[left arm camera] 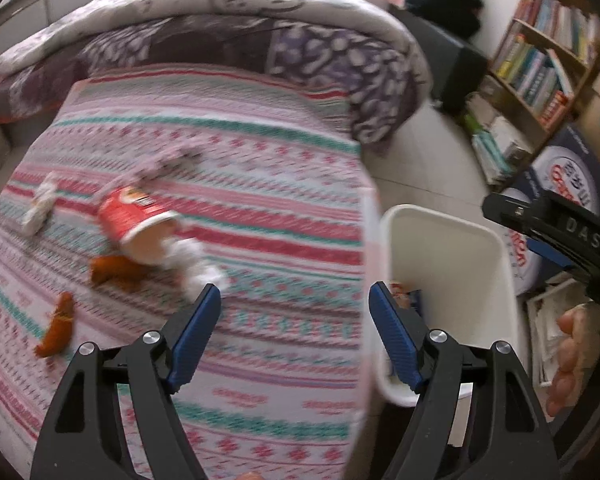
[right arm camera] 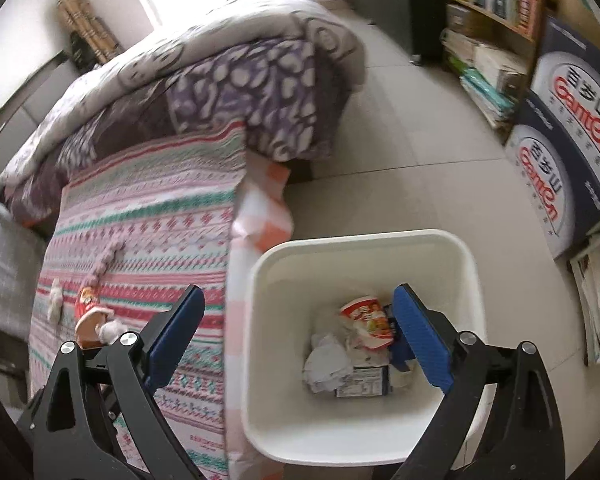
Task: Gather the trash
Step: 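Open the left tool to drop the red noodle cup into the bin, then grasp the orange peel on the bedspread with the left tool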
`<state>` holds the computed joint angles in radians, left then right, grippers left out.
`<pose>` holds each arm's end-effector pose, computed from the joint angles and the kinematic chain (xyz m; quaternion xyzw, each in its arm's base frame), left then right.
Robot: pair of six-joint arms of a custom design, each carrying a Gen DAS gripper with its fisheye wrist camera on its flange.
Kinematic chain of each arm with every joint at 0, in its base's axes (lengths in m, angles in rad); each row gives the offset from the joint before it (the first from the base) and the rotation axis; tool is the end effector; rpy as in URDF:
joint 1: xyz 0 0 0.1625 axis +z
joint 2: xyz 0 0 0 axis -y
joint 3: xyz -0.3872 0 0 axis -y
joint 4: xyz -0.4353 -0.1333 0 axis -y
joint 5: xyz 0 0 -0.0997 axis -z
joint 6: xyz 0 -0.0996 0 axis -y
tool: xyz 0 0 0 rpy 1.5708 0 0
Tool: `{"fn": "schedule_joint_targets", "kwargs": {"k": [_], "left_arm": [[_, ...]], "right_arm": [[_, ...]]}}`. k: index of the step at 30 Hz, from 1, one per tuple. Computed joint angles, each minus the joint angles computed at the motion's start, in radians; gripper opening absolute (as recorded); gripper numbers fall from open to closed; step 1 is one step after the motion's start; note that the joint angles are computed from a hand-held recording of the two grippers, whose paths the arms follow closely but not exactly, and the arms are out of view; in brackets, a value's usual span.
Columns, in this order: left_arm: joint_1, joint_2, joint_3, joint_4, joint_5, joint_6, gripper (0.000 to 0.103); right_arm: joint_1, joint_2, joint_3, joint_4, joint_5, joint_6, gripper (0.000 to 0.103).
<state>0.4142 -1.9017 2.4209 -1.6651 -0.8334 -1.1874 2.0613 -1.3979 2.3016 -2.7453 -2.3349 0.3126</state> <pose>-0.2055 -0.3091 0.2044 0.0619 0.9129 -0.2483 0.3181 0.2694 -0.3677 0.1593 0.0315 -0.9202 0.2597 0.2911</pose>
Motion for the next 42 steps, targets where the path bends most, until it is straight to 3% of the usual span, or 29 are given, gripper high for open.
{"fn": "schedule_joint_targets", "kwargs": {"k": [8, 15, 21, 28, 33, 35, 40, 42], "left_arm": [[0.024, -0.146, -0.006, 0.324, 0.011, -0.140, 0.075], [0.098, -0.243, -0.020, 0.565, 0.019, -0.197, 0.075], [0.195, -0.332, -0.030, 0.634, 0.036, -0.185, 0.075], [0.285, -0.437, -0.008, 0.591, 0.026, -0.059, 0.074], [0.307, -0.494, 0.022, 0.577, 0.028, 0.027, 0.060], [0.294, -0.511, 0.028, 0.590, 0.033, 0.041, 0.043], [0.262, -0.533, 0.035, 0.662, 0.045, 0.010, 0.021], [0.255, -0.550, 0.032, 0.682, 0.040, -0.012, 0.019]], "right_arm": [[0.038, 0.096, -0.043, 0.015, 0.030, 0.006, 0.091], [0.062, 0.184, -0.085, 0.038, 0.061, 0.009, 0.091], [0.085, 0.257, -0.124, 0.048, 0.090, -0.006, 0.091], [0.106, 0.343, -0.177, 0.048, 0.140, -0.068, 0.092], [0.126, 0.411, -0.220, 0.023, 0.182, -0.158, 0.093], [0.136, 0.445, -0.246, 0.023, 0.189, -0.209, 0.093], [0.149, 0.516, -0.299, 0.026, 0.214, -0.302, 0.094], [0.149, 0.543, -0.320, 0.035, 0.232, -0.327, 0.094]]}}
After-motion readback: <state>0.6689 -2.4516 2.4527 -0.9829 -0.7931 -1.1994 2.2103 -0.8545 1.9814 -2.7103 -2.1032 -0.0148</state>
